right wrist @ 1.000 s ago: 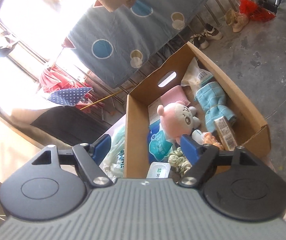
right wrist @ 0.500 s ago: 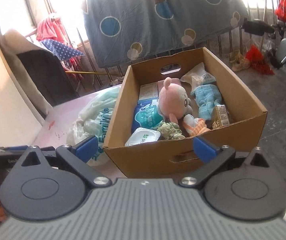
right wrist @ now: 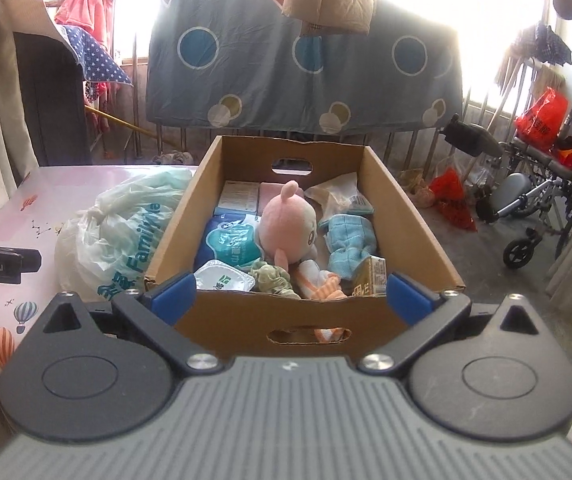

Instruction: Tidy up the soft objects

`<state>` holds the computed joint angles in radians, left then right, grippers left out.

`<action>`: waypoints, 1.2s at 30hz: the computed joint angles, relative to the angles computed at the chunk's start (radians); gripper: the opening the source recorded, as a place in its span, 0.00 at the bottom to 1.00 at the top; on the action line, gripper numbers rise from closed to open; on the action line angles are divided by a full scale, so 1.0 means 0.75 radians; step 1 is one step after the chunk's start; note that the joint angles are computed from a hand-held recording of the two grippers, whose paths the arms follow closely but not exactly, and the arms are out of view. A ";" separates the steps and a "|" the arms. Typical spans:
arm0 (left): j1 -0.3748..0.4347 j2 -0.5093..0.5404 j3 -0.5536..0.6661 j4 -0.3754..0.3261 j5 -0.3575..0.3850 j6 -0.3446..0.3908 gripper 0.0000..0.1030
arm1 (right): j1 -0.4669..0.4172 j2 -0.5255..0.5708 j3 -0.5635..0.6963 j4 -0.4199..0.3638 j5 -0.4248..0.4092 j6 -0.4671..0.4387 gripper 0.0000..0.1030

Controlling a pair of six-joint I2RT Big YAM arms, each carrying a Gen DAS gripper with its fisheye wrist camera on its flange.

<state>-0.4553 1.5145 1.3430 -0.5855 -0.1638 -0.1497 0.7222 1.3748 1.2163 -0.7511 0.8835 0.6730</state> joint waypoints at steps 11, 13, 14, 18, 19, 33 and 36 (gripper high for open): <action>-0.028 0.011 0.020 -0.038 -0.030 -0.038 1.00 | -0.055 -0.123 -0.120 0.180 -0.263 0.064 0.99; -0.030 0.006 0.017 -0.038 -0.015 -0.032 1.00 | -0.064 -0.124 -0.122 0.184 -0.289 0.088 0.99; -0.033 0.005 0.018 -0.042 -0.012 -0.032 1.00 | -0.067 -0.122 -0.120 0.182 -0.299 0.093 0.99; -0.037 0.008 0.030 -0.058 0.013 -0.038 1.00 | -0.071 -0.102 -0.100 0.163 -0.323 0.109 0.99; -0.038 0.009 0.035 -0.063 0.018 -0.041 1.00 | -0.072 -0.099 -0.097 0.161 -0.330 0.116 0.99; -0.065 0.052 0.096 -0.123 0.043 -0.050 1.00 | -0.114 -0.077 -0.084 0.154 -0.369 0.109 0.99; -0.067 0.056 0.101 -0.128 0.042 -0.049 1.00 | -0.122 -0.074 -0.083 0.152 -0.378 0.111 0.99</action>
